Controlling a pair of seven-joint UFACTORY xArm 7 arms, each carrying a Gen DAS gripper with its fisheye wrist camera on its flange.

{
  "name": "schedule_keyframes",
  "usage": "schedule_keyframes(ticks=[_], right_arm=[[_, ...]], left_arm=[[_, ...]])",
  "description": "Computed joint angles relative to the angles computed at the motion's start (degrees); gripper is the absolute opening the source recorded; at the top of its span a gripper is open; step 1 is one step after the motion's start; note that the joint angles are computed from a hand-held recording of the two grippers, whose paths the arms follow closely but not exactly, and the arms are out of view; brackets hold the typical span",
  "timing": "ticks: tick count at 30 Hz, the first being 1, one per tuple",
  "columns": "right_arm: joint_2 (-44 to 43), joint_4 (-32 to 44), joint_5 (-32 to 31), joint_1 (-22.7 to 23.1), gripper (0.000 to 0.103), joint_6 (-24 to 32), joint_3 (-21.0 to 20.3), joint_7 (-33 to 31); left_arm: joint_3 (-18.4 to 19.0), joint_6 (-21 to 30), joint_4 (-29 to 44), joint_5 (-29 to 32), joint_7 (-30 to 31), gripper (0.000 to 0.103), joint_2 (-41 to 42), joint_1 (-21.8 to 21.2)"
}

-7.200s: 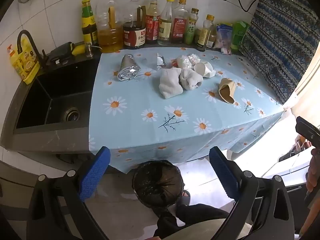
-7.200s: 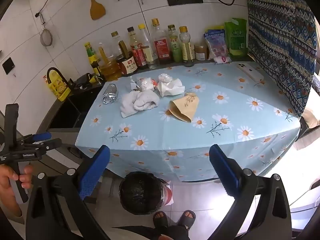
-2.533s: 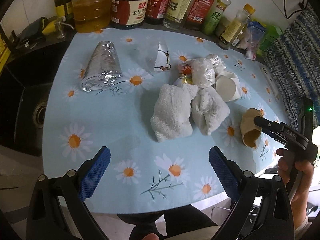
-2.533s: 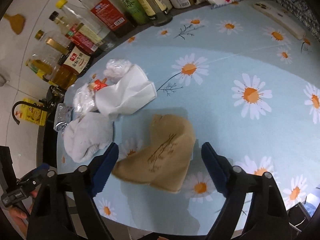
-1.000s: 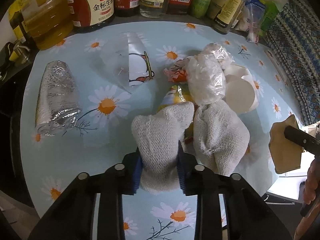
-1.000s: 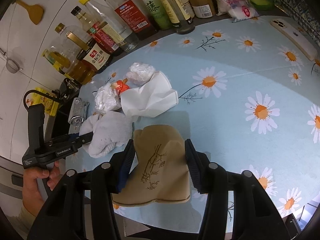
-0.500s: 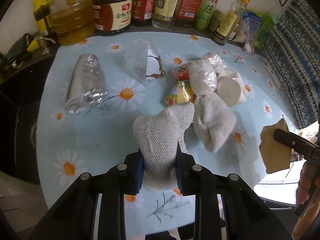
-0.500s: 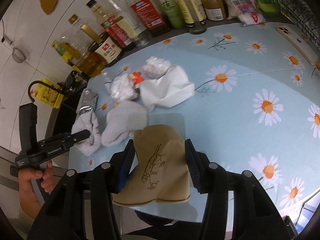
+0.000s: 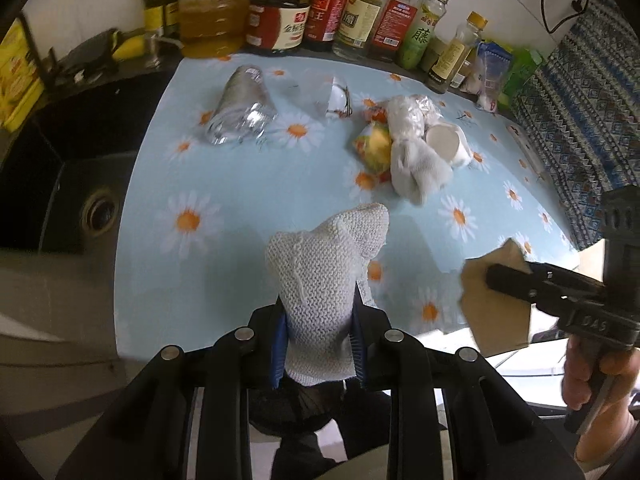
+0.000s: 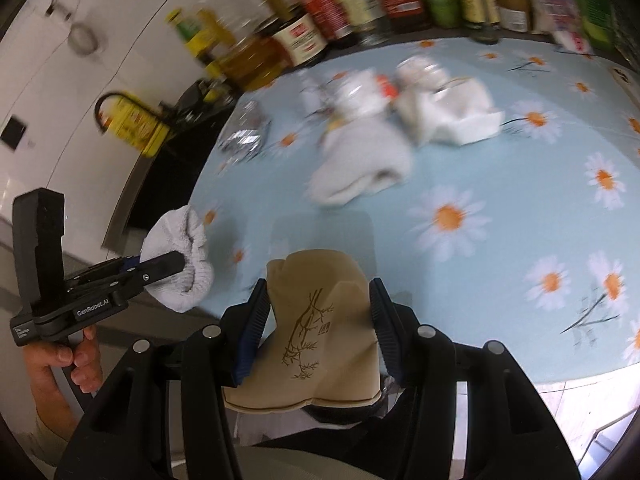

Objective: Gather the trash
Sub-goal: 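Lower both grippers to the bin and release the cloth and cone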

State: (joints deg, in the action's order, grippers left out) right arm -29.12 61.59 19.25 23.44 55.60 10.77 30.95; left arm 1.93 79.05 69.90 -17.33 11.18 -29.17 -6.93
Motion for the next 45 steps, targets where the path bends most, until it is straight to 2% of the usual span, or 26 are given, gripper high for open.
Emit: schedule_keyframes(ticks=[9, 16, 26, 35, 39, 42, 43, 45], right_arm=[[3.4, 1.9, 0.1, 4.1, 0.051, -1.0, 4.9, 3.5], [6.6, 2.8, -1.0, 6.6, 0.051, -0.6, 6.7, 6.5], [9.5, -0.2, -0.7, 9.6, 0.051, -0.8, 7.5, 8.9], [12.0, -2.3, 0.2, 11.4, 0.051, -2.6, 7.6, 10.6], [12.3, -3.0, 1.5, 11.9, 0.053, -3.7, 7.1, 10.4], [11.5, -4.0, 2.1, 11.9, 0.059, -3.9, 6.6, 10.1], [11.2, -4.4, 2.4, 11.9, 0.065, -4.3, 6.5, 10.2], [10.9, -4.8, 2.8, 11.8, 0.066, -4.6, 6.4, 10.5]], left_arm=[[3.3, 4.5, -8.7, 1.1, 2.9, 0.023, -9.6, 1.8], [4.6, 8.7, -15.9, 3.3, 4.5, 0.023, -14.4, 4.1], [5.3, 11.0, -25.1, 5.2, 7.1, 0.023, -18.5, 6.7], [4.8, 11.8, -29.0, 5.1, 7.4, 0.023, -19.3, 7.5], [5.6, 12.9, -28.3, 3.4, 6.7, 0.030, -16.9, 7.5], [5.0, 12.1, -28.3, 3.4, 6.4, 0.031, -16.7, 7.8], [5.0, 12.2, -28.2, 3.3, 6.3, 0.033, -16.3, 7.8], [4.9, 12.2, -27.9, 3.3, 6.0, 0.042, -15.8, 7.9]])
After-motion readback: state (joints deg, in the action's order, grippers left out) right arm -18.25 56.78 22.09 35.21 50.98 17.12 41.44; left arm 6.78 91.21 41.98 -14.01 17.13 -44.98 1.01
